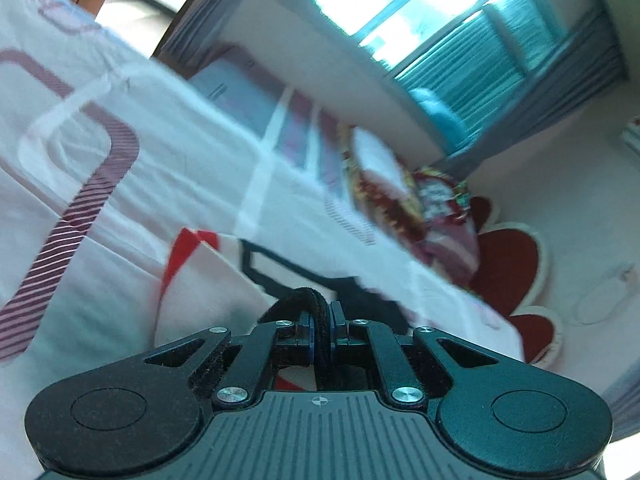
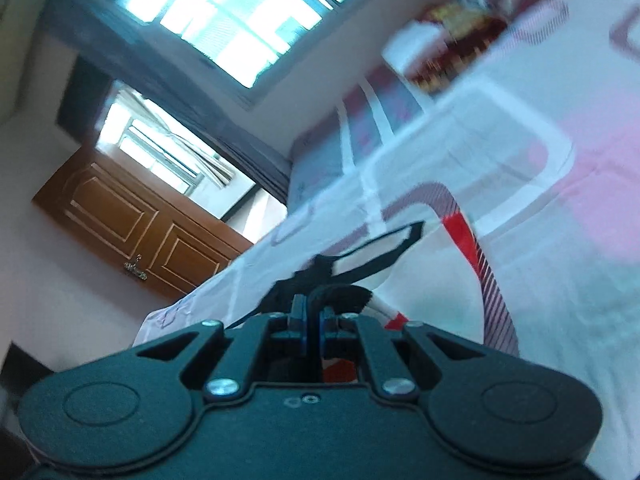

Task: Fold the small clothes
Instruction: 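Lift the hem with both tools and fold it over toward the black collar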

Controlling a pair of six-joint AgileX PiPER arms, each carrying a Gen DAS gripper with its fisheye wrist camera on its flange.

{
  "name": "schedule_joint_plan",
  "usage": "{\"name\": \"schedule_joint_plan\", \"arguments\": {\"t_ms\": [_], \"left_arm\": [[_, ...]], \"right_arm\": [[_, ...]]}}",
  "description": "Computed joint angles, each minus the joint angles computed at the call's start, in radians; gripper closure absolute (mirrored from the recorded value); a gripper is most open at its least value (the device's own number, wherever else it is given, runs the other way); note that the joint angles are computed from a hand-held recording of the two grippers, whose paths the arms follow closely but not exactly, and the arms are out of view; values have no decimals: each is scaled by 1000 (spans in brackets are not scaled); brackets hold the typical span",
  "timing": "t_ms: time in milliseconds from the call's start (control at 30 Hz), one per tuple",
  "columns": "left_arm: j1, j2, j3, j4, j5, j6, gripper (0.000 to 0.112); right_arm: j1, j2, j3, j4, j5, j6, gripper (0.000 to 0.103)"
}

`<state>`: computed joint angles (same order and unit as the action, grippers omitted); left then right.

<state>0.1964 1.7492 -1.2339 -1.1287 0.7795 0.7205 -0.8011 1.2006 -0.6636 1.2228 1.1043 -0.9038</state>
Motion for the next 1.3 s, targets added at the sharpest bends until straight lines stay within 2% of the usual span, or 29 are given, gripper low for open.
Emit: {"name": "schedule_joint_plan", "arguments": {"t_ms": [133, 167, 233, 300, 333, 467, 500, 533, 567, 600, 633, 667, 700, 800, 867, 933, 967, 1000, 1067, 1167, 1200, 1233, 1267, 1300], "left_arm": [[-49, 183, -87, -54, -85, 60, 105], [-51, 207, -90, -80, -90, 82, 105], [-36, 232, -56, -196, -77, 195, 104], [-15, 249, -22, -310, -42, 301, 104], [-10, 255, -13, -340, -29, 336, 104], [-32, 252, -15, -344, -52, 383, 100], [-36, 252, -23, -340, -48, 383, 90], [-36, 253, -27, -353, -36, 397, 73], [-37, 251, -31, -363, -32, 409, 64], [-46, 229, -14, -390, -55, 444, 44], [-54, 203, 8, -425, -88, 494, 22], [-73, 171, 27, -451, -149, 538, 17], [-83, 152, 26, -436, -183, 554, 17], [-123, 154, -61, -187, -239, 427, 17], [-161, 168, -127, 13, -263, 328, 24], [-195, 207, -211, 213, -244, 200, 44], [-206, 224, -250, 313, -223, 127, 49], [-215, 237, -277, 382, -202, 75, 52], [-249, 247, -313, 528, -208, -41, 52], [-272, 258, -329, 585, -206, -97, 52], [-275, 252, -316, 567, -213, -72, 58], [-273, 237, -291, 538, -221, -30, 75], [-275, 221, -249, 522, -269, -1, 83], [-273, 203, -212, 475, -313, 39, 106]], "right_arm": [[147, 270, -27, 151, -178, -134, 97], [169, 321, -33, 190, -204, -176, 97], [179, 406, -21, 300, -189, -312, 99], [171, 432, -8, 347, -162, -382, 96], [168, 430, -1, 354, -152, -401, 91], [181, 368, 31, 369, -167, -434, 77], [179, 355, 44, 390, -164, -446, 69], [178, 351, 47, 414, -164, -457, 62], [179, 334, 60, 446, -178, -470, 56], [179, 321, 65, 471, -195, -478, 44], [176, 310, 67, 482, -206, -485, 38], [182, 312, 66, 504, -219, -502, 38], [178, 312, 62, 503, -221, -500, 38], [215, 272, 32, 412, -294, -481, 48], [266, 241, 3, 324, -365, -466, 50], [347, 219, -29, 227, -478, -445, 51], [392, 218, -43, 191, -529, -434, 51], [426, 226, -55, 163, -568, -432, 51], [478, 241, -73, 118, -627, -428, 51], [527, 267, -99, 17, -675, -374, 55], [533, 268, -97, 12, -679, -385, 60], [550, 269, -99, -6, -695, -383, 72], [559, 268, -96, -26, -707, -381, 78], [578, 256, -90, -56, -731, -365, 89]]}}
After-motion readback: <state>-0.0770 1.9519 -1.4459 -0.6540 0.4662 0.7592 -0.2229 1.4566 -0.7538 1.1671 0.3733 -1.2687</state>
